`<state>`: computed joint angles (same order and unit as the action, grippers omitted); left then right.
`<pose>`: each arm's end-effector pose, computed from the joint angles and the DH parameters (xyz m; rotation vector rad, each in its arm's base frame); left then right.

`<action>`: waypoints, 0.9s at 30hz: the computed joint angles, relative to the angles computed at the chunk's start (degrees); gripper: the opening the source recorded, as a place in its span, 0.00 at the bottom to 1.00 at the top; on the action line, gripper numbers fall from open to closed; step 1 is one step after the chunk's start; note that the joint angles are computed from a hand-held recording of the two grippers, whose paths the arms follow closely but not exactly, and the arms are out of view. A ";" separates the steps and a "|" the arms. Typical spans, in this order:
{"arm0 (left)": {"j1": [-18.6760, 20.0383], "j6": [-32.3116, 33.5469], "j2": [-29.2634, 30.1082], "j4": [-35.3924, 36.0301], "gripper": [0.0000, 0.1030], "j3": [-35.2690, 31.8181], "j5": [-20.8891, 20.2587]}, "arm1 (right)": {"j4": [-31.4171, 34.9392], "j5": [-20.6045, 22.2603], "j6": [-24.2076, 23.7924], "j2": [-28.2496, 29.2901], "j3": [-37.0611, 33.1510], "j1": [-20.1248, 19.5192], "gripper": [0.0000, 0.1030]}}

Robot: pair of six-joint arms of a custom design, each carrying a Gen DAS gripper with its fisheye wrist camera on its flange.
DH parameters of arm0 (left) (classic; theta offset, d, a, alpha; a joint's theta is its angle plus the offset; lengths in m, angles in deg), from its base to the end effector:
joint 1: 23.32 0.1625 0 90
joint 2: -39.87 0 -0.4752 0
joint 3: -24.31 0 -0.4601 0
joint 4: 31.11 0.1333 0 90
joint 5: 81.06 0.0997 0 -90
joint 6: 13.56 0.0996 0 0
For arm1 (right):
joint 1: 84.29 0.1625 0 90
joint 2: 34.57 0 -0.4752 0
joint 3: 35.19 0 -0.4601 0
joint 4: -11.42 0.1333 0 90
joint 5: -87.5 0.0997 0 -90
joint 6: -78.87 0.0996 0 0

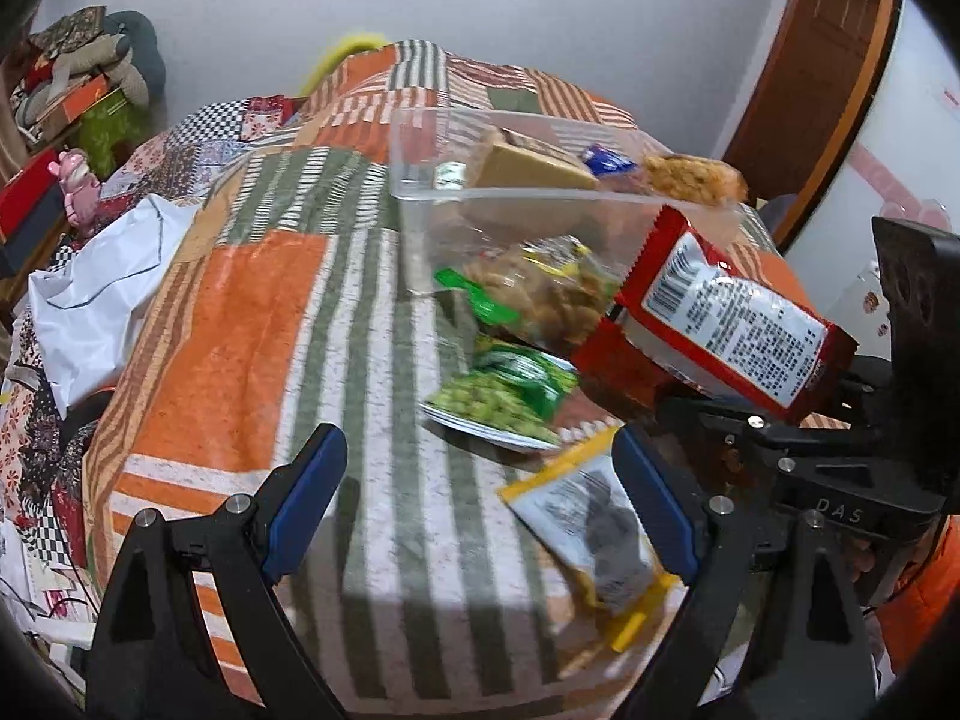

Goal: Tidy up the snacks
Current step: 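Grasp yellow fries bag with left tool while right tool lifts red bag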

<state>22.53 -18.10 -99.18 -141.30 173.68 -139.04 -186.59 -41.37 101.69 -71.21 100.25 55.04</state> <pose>-0.0103 -0.2778 0.3254 0.8373 2.5191 -0.5227 0.3660 -0.2212 -0.0692 0.5232 -2.5427 0.7081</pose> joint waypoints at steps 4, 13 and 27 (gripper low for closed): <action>-3.55 -3.58 -2.69 5.57 0.88 0.58 -0.37 | -2.14 -1.39 2.18 -0.49 1.37 1.86 0.23; -6.91 -9.10 -3.33 10.70 0.88 2.04 -1.20 | -2.52 -6.38 6.85 -2.86 4.02 5.30 0.24; -6.56 -8.44 -4.92 9.40 0.51 4.24 -3.49 | -6.02 -8.02 7.68 -2.77 5.02 6.66 0.24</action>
